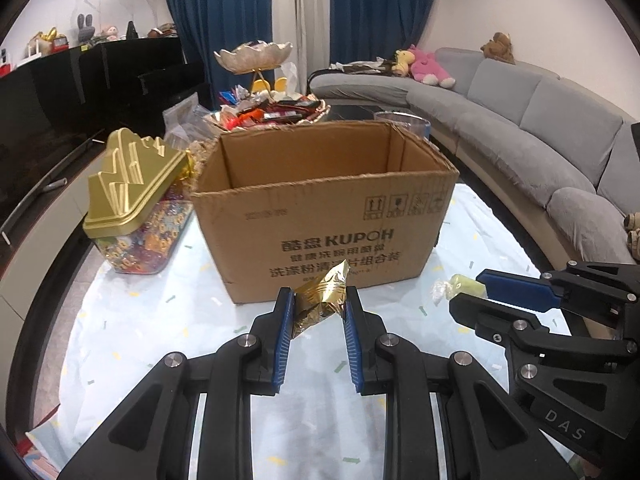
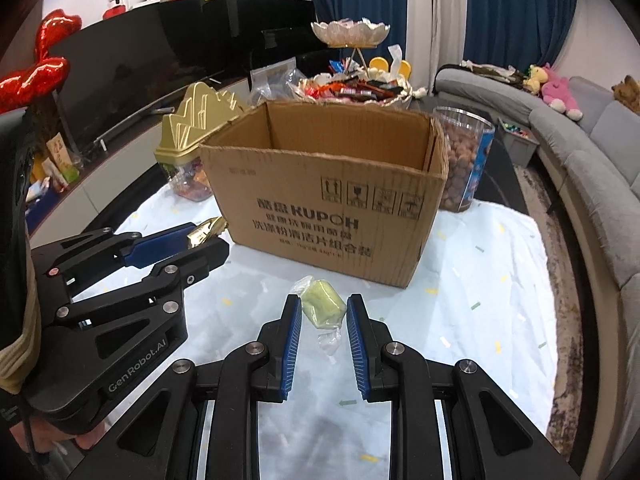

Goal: Organize snacks
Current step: 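Lift and carry both held candies over the cardboard box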

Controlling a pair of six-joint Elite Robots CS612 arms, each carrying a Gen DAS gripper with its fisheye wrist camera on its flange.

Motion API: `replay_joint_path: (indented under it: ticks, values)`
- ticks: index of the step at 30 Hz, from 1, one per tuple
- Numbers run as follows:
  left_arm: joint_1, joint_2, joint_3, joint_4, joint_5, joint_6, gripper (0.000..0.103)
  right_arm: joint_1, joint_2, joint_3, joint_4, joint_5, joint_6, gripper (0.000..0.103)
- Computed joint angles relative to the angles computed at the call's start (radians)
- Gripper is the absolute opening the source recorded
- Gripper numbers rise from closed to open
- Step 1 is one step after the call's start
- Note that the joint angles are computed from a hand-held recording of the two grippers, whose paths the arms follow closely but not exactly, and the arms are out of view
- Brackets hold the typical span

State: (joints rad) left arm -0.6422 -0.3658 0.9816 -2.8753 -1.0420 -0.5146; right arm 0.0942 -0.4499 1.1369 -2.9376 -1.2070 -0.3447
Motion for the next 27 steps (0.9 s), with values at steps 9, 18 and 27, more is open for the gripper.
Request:
replay_joint_path:
  ticks: [9, 18, 27]
  values:
    - [0.003, -0.042, 0.056, -0.025, 0.019, -0.018, 0.025, 0.015, -0.019, 0.015, -0.054, -0.051, 0.052, 0.025]
    - [0.008, -0.058, 0.06, -0.028, 0.036, -0.021, 0.025, 0.024, -0.028, 0.008, -0.083, -0.07, 0.092, 0.025]
    - [0.021, -0.056, 0.025, -0.027, 0.055, 0.0, 0.025, 0.03, -0.02, -0.035, -0.084, -0.088, 0.13, 0.025]
